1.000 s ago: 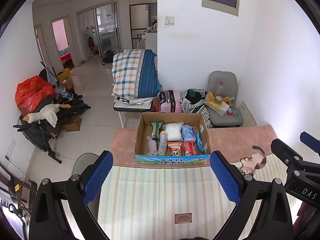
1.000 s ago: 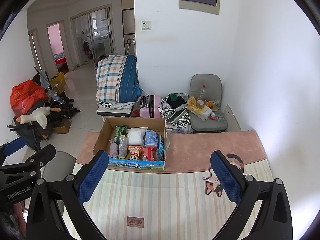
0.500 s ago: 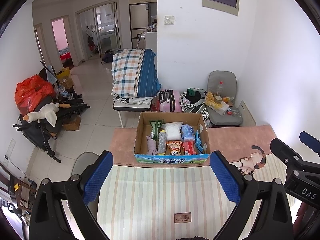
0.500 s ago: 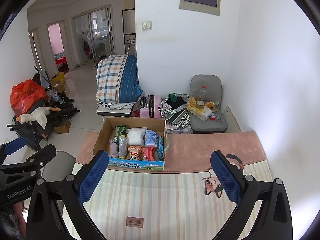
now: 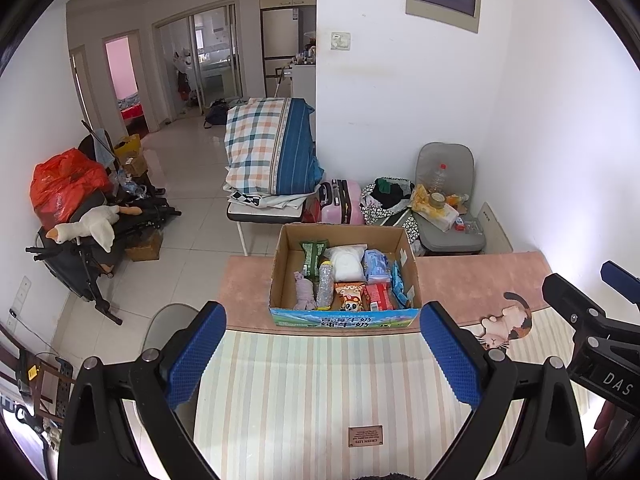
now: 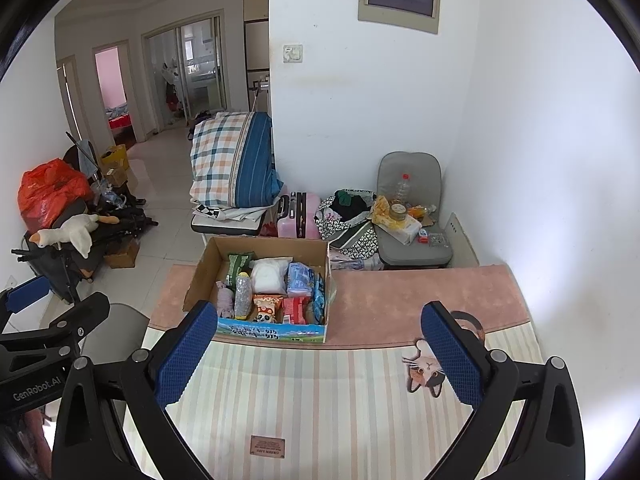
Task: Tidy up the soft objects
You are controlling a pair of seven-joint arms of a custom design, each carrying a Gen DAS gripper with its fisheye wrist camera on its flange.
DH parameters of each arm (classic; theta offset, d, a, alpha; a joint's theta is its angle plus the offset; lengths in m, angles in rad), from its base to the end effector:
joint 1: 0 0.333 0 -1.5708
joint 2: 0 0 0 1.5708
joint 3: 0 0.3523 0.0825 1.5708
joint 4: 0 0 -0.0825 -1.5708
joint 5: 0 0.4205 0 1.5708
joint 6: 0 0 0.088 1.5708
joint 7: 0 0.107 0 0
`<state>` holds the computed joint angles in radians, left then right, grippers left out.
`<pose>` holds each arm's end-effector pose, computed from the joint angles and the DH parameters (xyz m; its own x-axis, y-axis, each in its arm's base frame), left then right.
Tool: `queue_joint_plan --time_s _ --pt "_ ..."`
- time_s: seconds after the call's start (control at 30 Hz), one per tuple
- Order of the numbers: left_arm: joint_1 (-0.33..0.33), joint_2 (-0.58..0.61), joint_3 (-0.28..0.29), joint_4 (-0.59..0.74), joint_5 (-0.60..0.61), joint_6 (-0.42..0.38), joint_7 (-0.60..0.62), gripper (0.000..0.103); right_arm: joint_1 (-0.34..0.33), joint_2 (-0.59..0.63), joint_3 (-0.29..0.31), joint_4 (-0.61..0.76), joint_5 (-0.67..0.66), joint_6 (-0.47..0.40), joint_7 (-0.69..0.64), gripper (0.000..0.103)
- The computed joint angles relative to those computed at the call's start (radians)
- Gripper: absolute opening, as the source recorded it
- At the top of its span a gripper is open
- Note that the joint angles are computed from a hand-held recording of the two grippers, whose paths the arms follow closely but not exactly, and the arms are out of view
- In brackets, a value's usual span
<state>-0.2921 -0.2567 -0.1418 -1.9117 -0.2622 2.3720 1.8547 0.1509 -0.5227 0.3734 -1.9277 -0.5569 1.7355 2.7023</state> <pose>0.4967 -0.2458 0.7174 -0.5807 -0.8133 0.0360 -0.6149 0.4092 -0.6742 0.3639 0.2225 0.7601 -0.5965 -0.8005 0.0577 -0.5862 0.3854 -0.7127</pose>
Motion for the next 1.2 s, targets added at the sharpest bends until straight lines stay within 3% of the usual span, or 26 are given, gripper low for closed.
queue_joint_plan --time_s 1.2 --pt "-0.003 -0.012 0.001 -0.039 0.01 0.024 -0.001 0.103 -0.002 0.01 -0.004 0.019 -0.011 -0.008 -0.013 0.103"
